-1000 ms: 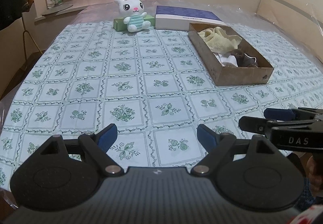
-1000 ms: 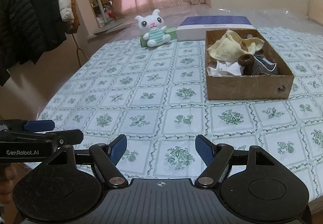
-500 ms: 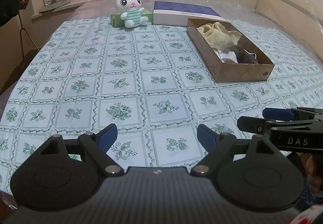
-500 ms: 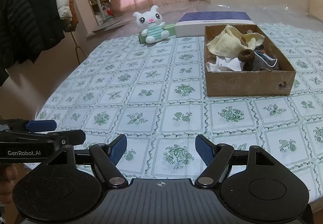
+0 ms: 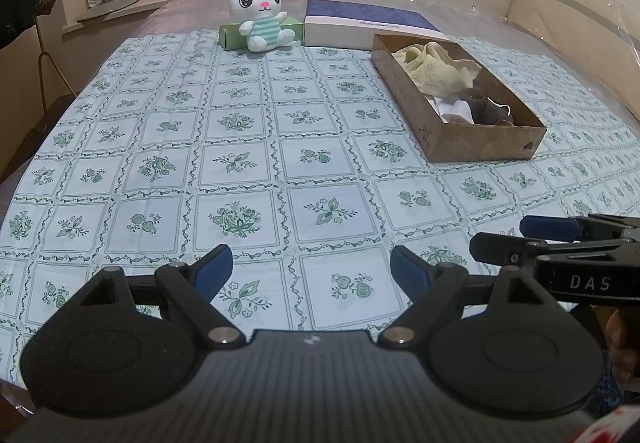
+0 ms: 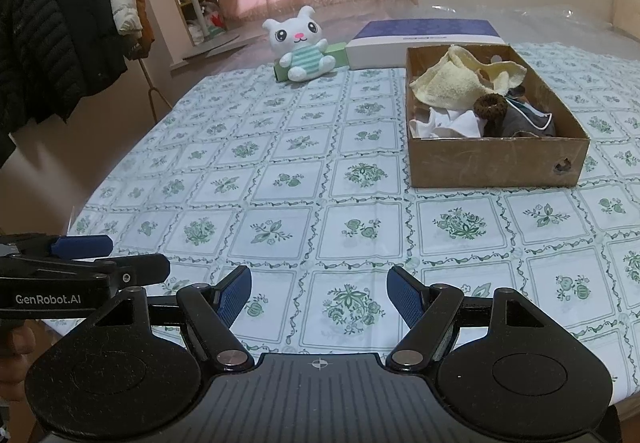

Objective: Organize soft objects

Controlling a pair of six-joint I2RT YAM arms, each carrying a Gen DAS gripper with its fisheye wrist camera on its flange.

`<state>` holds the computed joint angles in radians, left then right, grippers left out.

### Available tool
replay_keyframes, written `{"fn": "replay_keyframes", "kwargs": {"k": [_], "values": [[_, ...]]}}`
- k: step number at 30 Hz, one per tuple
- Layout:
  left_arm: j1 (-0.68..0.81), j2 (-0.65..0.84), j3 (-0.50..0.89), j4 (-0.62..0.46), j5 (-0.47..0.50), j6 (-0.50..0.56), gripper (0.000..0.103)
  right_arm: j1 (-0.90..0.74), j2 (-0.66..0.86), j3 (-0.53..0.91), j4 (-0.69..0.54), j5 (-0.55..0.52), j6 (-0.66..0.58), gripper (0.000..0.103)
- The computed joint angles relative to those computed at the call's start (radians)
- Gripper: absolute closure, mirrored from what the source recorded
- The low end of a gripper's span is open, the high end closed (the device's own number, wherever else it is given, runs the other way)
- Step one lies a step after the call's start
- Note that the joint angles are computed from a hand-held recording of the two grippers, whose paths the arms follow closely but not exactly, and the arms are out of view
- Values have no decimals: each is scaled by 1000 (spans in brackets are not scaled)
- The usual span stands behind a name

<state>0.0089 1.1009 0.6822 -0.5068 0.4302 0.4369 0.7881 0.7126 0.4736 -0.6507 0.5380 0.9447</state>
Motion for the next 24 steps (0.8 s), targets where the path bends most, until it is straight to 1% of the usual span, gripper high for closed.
{"fn": "replay_keyframes", "kwargs": {"k": [24], "values": [[-5, 3, 1, 3, -5, -6, 18, -6, 8, -2, 11, -5, -6, 28]]}}
